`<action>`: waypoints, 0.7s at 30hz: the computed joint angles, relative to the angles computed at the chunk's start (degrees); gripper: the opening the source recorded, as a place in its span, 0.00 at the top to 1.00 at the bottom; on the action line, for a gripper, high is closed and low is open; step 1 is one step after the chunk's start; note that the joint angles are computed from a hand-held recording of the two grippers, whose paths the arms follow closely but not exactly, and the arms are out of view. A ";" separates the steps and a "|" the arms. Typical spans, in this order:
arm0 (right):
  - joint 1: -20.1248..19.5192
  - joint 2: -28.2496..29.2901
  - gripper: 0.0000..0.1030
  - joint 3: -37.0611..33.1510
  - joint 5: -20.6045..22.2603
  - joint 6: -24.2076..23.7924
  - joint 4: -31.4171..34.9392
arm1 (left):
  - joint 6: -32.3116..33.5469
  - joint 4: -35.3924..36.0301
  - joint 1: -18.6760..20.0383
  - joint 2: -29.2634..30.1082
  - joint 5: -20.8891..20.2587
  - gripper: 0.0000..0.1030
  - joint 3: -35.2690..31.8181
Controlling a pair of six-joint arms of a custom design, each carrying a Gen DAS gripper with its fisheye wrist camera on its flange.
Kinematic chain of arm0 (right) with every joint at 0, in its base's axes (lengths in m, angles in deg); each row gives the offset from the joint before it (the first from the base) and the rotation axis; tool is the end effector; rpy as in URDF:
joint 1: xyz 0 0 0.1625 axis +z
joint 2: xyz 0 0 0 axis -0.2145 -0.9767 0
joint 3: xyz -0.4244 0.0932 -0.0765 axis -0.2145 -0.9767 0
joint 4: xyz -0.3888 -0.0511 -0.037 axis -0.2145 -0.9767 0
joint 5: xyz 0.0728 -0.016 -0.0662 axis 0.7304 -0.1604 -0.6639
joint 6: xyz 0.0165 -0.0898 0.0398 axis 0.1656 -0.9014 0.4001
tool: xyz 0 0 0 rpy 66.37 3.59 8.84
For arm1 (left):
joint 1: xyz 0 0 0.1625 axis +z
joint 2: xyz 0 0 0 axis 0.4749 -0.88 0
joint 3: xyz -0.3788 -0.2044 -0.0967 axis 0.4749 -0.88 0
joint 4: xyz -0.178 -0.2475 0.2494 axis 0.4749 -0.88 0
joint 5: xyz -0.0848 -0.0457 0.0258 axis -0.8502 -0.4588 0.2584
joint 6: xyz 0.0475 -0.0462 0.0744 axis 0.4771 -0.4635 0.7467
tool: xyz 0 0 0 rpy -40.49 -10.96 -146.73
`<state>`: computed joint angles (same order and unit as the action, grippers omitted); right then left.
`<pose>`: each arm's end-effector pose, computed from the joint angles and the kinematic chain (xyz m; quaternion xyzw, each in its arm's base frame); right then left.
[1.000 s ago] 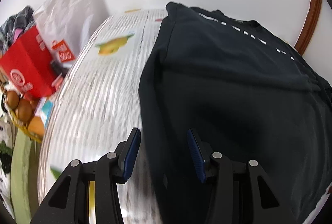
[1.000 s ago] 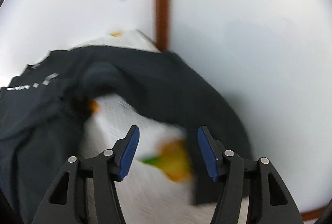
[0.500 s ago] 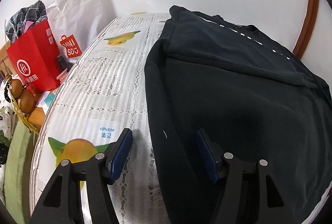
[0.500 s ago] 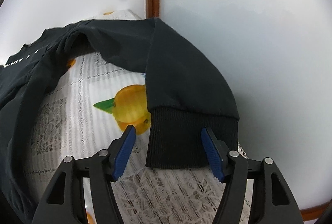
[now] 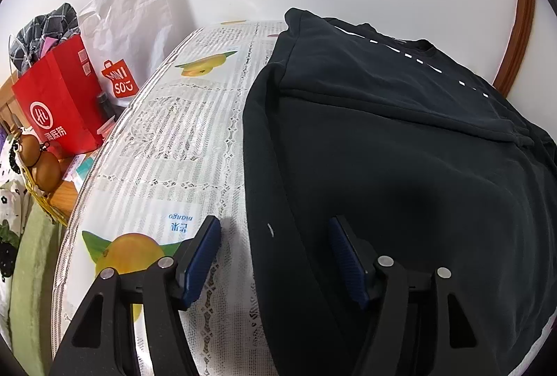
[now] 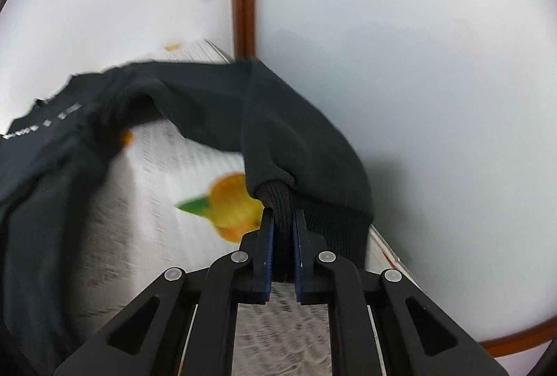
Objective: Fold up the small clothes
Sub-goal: 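Carry the cuffed sleeve across the sweatshirt body with the right gripper, release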
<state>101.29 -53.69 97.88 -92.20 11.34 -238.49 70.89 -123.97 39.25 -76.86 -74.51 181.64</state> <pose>0.0638 -0.6828 0.2203 0.1214 -0.8463 0.3403 0.3915 0.0289 -0.5185 0.2536 -0.0931 0.8117 -0.3925 0.4223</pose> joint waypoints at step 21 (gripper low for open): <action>19.53 9.61 0.92 -12.63 12.32 9.63 21.59 | 4.15 -2.63 0.51 -8.19 -4.61 0.30 5.56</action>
<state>120.82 -44.08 85.25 -79.88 20.97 -216.90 75.04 -126.60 39.76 -85.05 -79.12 187.20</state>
